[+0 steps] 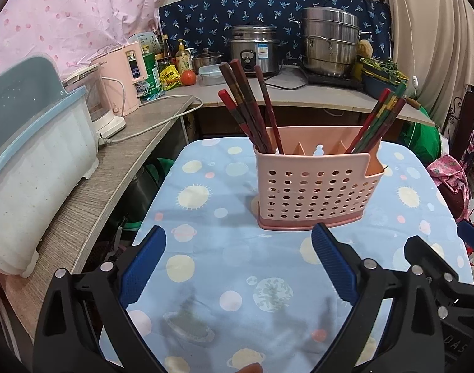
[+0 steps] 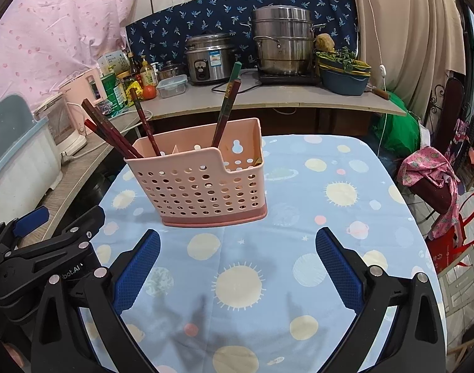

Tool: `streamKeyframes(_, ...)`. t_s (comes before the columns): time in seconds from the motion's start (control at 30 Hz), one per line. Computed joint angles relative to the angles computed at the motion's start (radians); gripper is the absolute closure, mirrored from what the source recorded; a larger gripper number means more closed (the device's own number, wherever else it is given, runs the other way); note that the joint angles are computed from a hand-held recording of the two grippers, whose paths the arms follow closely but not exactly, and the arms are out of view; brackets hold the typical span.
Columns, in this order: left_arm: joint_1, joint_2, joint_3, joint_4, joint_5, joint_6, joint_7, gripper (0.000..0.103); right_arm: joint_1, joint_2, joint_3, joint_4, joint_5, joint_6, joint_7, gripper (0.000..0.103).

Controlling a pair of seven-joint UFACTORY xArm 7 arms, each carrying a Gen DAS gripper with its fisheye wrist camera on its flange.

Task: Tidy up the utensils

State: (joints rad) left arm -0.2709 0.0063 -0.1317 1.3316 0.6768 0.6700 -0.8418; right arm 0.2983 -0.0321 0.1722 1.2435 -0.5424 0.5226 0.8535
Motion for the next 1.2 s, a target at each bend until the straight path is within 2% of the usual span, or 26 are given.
streamKeyframes(0.9,-0.028,0.060,0.025,0.053,0.043,0.038,-0.013,0.013,0.028,0.068,-0.031,0.061,-0.001,0.031,-0.012,0.006)
streamKeyframes(1.2,-0.032,0.076,0.029,0.073,0.019,0.055,0.005,0.013,0.031,0.075,-0.035,0.068,0.000,0.033,-0.011,0.006)
